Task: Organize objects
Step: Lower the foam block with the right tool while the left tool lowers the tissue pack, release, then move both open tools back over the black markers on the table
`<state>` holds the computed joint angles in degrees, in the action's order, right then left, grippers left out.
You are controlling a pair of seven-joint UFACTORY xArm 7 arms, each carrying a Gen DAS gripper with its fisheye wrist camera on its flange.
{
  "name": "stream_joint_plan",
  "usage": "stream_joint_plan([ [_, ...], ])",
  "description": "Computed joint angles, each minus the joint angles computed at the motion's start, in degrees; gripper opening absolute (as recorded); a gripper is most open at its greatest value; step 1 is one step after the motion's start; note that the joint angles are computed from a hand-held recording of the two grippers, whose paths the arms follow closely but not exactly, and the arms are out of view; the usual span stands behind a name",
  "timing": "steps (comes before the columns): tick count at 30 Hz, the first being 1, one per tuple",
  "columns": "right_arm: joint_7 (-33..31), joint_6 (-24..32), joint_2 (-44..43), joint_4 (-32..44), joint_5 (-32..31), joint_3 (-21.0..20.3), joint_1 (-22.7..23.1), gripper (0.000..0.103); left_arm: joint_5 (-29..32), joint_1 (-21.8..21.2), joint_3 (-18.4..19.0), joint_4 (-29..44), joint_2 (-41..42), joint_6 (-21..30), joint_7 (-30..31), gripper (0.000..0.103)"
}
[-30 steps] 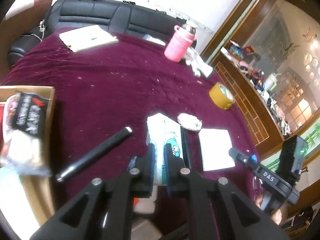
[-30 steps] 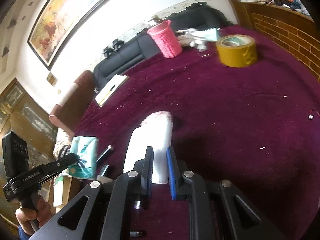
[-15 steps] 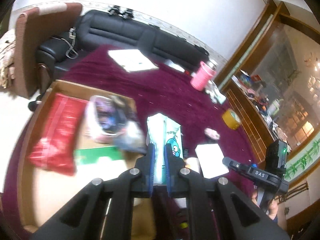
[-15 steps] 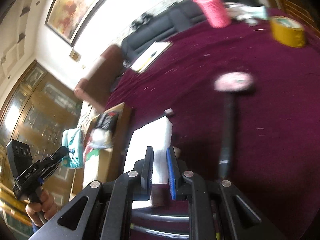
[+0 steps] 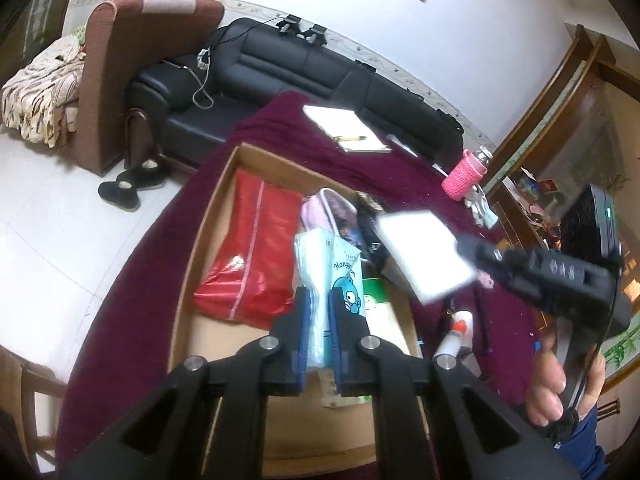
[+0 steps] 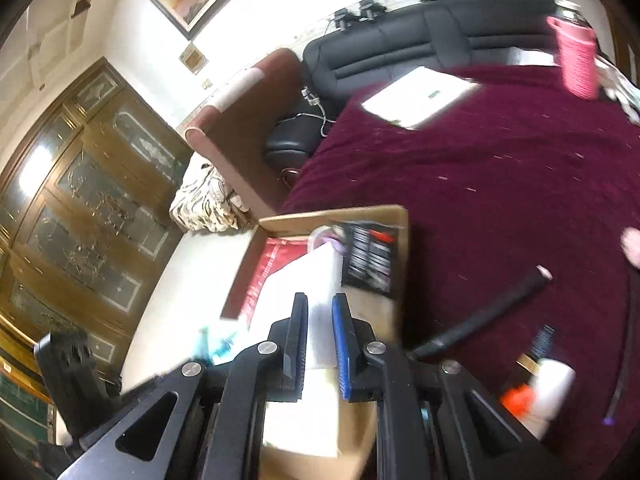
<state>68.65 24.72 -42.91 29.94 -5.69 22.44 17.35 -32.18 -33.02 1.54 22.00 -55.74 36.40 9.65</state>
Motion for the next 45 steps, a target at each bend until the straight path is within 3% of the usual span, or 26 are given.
stream_joint_plan([
  [3, 0.6, -1.0, 7.5, 5.0, -3.2, 2.5, -4.4, 0.014, 0.4, 0.1, 0.2, -0.1, 1.8, -1.3, 0.8, 0.009],
  [11, 4.5, -2.0, 19.1, 11.1, -10.2, 3.1, -7.5, 0.012, -2.1, -2.3, 1.0, 0.0, 6.0, -5.1, 2.1, 0.009],
  [17, 4.6, 0.6, 23.4, 13.4, -13.0, 0.3, -4.4, 0.012, -2.1, -2.5, 0.0, 0.2, 8.2, -6.8, 2.1, 0.009],
  [21, 3.7, 1.2, 21.0, 12.5, -14.3, -0.8, -2.7, 0.012, -2.4, -3.2, 0.1, 0.3, 9.1, -7.5, 2.3, 0.011],
  [28, 0.7, 0.3, 3.6, 0.4, -6.0, -3.5, 3.4, 0.013, -2.1, -1.4, 1.1, -1.9, 3.0, -5.8, 0.7, 0.039],
  [31, 0.0, 3.9, -7.4, -6.6, -1.3, -3.9, 6.8, 0.013, -1.2, -0.2, 0.5, -3.8, -2.0, -4.5, -1.2, 0.039],
  [36, 0.4, 19.5, -28.8, -15.6, 3.5, -2.9, 11.4, 0.013, 0.1, -1.7, -2.0, -6.0, -8.6, -1.9, -4.7, 0.039],
  [39, 1.4, 28.6, -41.6, -19.6, 5.4, -2.4, 13.5, 0.013, 0.8, -4.7, -5.6, -6.1, -9.9, -1.6, -7.3, 0.039],
  [45, -0.1, 43.2, -57.9, -22.8, 4.3, -0.9, 12.4, 0.012, 2.2, -13.1, -14.0, -2.0, -1.2, -5.7, -12.8, 0.047],
])
